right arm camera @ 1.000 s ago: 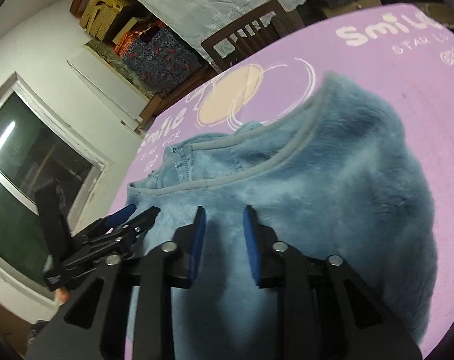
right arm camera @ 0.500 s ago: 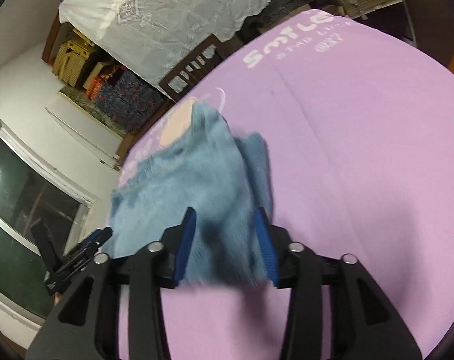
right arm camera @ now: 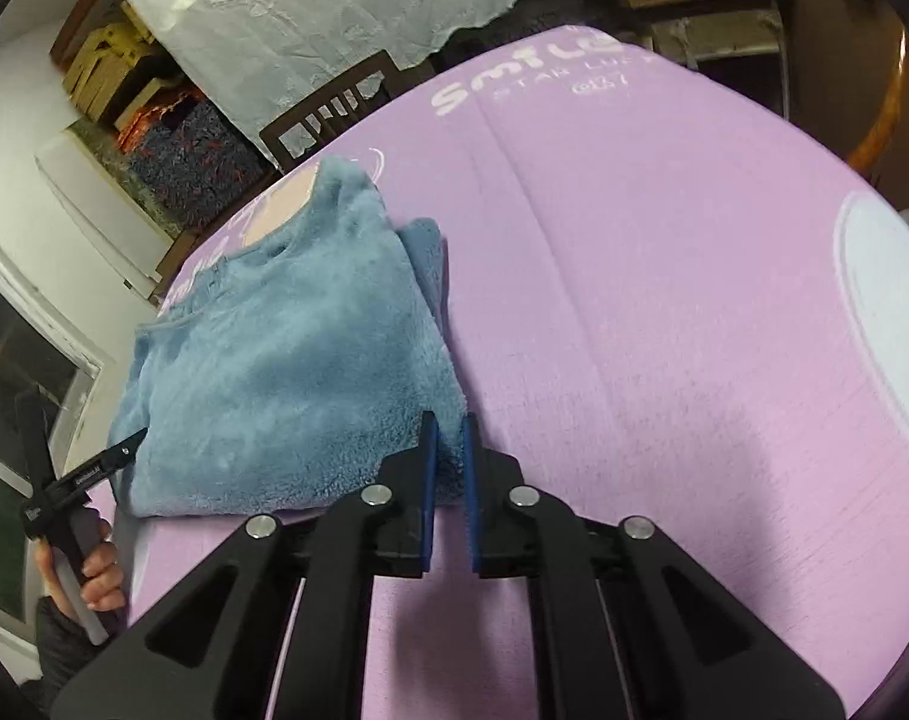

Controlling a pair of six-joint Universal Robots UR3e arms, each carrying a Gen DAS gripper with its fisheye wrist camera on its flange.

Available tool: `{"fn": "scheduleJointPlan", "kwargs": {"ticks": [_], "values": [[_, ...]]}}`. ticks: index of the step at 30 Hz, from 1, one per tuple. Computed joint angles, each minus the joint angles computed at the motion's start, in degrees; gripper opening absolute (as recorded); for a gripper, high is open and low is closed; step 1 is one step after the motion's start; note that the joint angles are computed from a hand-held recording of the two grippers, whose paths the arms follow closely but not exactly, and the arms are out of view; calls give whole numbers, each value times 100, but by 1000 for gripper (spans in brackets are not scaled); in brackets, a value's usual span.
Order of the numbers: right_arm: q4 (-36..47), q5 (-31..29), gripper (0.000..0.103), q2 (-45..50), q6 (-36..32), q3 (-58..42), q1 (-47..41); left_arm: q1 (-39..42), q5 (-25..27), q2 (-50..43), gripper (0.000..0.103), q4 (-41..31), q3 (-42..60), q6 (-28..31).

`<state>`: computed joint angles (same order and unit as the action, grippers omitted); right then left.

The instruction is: Fold large clothes

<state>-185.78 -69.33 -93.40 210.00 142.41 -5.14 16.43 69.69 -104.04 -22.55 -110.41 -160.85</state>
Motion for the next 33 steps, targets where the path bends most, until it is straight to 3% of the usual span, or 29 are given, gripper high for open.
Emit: {"fn": "scheduleJointPlan", "kwargs": {"ticks": [3, 5, 10, 16, 22, 24, 26, 28, 33], "values": [[180, -309, 10, 46, -48, -223, 261, 51, -56, 63, 100, -19, -47, 1], [215, -217, 24, -117, 16, -150, 141, 74, 3, 239, 100, 53, -154, 13], [-279, -25, 24, -376, 444, -106, -154, -85, 153, 624, 100, 618, -251, -90], [630, -172, 22, 1292, 250, -2651, 580, -821, 961, -320, 100, 593, 1112, -276], [1000, 76, 23, 2666, 656, -4234, 460, -826, 1320, -1622, 100, -257, 2717, -731], [967, 165, 22, 2908, 841, -4277, 329, -707, 1125, -1949, 100, -732, 3121, -836], [702, 352, 6, 3218, 936, -4201, 207, -452, 558, -2094, 100, -1347, 3480, -930], [534, 373, 5, 3312, 802, -4157, 160, -350, 337, -2178, 100, -1620, 3654, -954], [503, 732, 8, 3308, 994, -4118, -11, -305, 305, -2001, 100, -1377, 3337, -937]]}}
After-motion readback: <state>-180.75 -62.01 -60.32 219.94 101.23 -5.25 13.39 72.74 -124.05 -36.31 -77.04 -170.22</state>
